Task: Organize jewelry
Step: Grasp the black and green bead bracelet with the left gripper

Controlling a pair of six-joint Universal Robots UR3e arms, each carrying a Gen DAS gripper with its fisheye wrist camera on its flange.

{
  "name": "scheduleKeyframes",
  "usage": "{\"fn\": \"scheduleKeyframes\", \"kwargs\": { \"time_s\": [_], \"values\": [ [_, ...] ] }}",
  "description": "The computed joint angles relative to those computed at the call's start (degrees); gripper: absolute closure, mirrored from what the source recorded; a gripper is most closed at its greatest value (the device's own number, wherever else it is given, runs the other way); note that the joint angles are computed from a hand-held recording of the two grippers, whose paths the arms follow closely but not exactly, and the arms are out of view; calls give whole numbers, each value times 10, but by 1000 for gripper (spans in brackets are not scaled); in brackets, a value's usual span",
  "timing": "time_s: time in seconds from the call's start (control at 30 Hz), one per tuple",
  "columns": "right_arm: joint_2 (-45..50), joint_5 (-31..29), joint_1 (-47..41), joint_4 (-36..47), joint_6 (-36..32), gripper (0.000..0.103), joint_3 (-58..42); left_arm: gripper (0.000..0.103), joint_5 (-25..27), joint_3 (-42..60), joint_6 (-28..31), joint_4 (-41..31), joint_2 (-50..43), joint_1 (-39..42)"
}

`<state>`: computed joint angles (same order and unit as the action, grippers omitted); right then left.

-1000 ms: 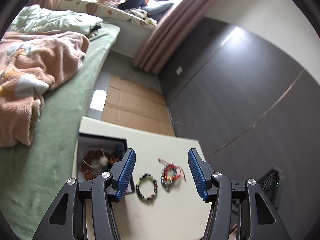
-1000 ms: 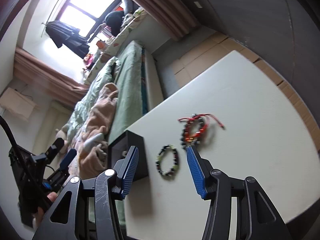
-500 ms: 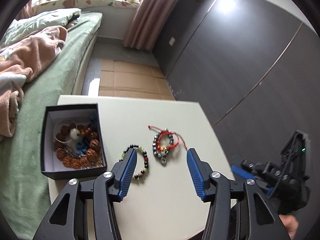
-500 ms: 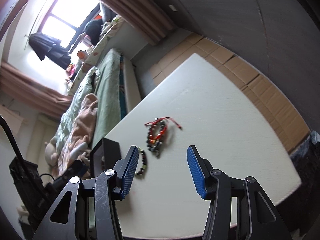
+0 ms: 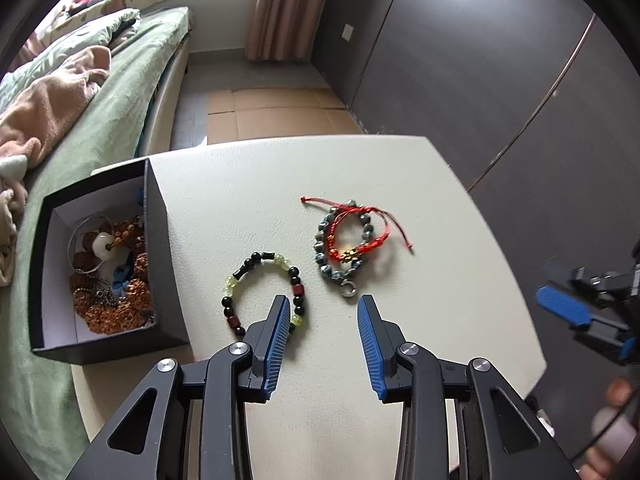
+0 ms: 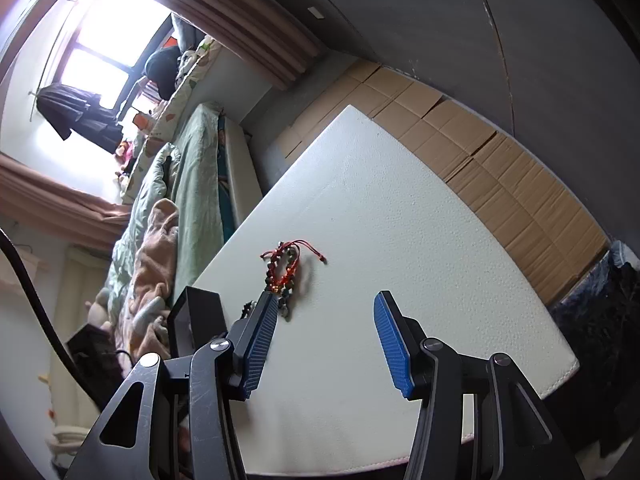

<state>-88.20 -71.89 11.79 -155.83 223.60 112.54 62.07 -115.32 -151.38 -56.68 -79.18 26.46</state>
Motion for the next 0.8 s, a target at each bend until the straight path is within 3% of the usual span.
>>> {"fn": "scheduleKeyframes", "kwargs": {
  "time_s": [0.3,0.43,0.63,0.8],
  "values": [
    [29,12,-10,17,-12,52,-31,72,77,13,-44,84,-89,-64],
    [59,21,-4,22,-11,52,-54,94,115,7,-47,120,-101,-87],
    [116,31,26,29,-19,52,-110,95,54,20,-35,65,-75,-36],
    [158,12,56,49,-33,52,-165,95,-27,47,-3,-17,-28,33]
  ]
}}
